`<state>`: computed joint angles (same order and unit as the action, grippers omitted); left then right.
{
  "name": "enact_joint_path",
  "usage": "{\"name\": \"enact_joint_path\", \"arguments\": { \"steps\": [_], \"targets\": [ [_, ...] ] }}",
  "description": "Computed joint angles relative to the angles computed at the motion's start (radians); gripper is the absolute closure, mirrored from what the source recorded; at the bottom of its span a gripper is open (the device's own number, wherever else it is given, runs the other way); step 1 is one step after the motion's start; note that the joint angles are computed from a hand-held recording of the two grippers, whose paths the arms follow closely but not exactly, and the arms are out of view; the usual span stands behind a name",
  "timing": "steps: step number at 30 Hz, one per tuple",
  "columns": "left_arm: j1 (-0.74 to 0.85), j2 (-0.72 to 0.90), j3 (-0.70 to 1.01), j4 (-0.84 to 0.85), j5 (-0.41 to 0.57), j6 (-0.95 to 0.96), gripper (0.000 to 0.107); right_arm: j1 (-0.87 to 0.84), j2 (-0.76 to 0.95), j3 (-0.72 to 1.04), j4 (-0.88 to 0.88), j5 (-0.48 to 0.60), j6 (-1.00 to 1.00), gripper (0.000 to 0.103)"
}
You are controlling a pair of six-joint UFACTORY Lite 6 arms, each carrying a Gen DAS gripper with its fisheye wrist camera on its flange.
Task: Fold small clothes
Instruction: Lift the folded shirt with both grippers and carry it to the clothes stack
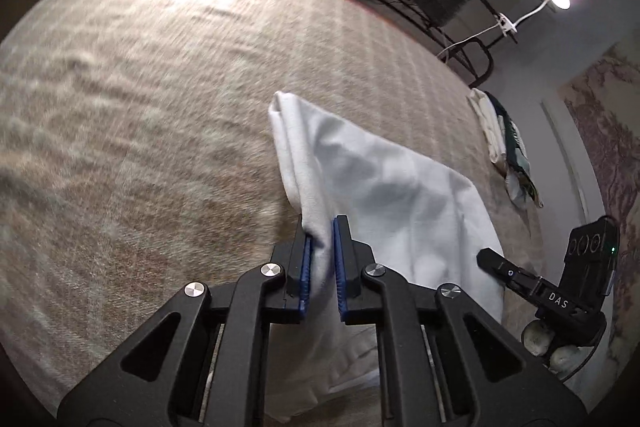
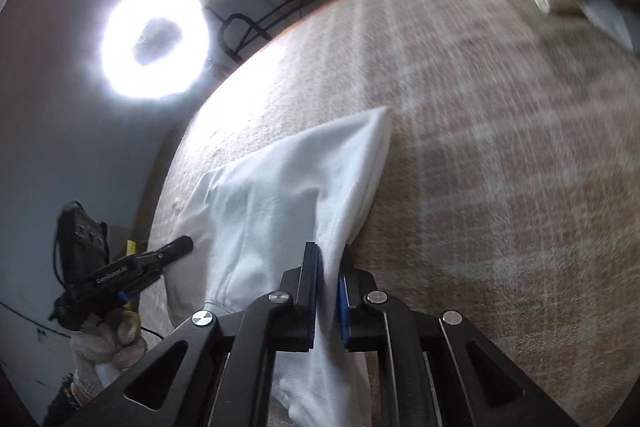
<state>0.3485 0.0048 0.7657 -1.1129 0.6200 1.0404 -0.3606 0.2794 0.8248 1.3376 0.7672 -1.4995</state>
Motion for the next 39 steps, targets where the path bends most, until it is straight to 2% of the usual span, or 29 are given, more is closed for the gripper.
{"name": "enact_joint_path", "arguments": {
  "steps": [6,10,18,23,27,32,36,39],
  "targets": [
    [-0.003,-0.063,0.002,-0.006,0.071,0.019,0.099,0.028,-0.128,-0.034,-0.016,0.003,0.021,0.098],
    [-0.045,-0.078,0.011,-0.034,0.085,0.006,0.099,0.019,-0.179,-0.023,-0.045,0.010,0.032,0.098],
    [-0.220,-0.071,0.091,-0.032,0.059,-0.086,0.099,-0.119,-0.207,0.034,-0.142,0.089,0.083,0.098],
    [-0.381,-0.006,0.212,-0.054,-0.001,-0.144,0.099,-0.240,-0.172,0.158,-0.216,0.184,0.153,0.098],
    [-0.500,0.101,0.371,-0.040,-0.054,-0.227,0.099,-0.317,-0.130,0.293,-0.268,0.235,0.158,0.098],
    [-0.650,0.327,0.684,0.050,-0.113,-0.384,0.099,-0.427,0.027,0.572,-0.305,0.313,0.172,0.098],
    [-0.752,0.593,1.084,0.288,-0.109,-0.681,0.099,-0.482,0.239,0.910,-0.330,0.363,0.239,0.098],
    [-0.795,0.808,1.398,0.350,-0.104,-0.751,0.099,-0.496,0.430,1.224,-0.357,0.393,0.329,0.098]
  ]
}}
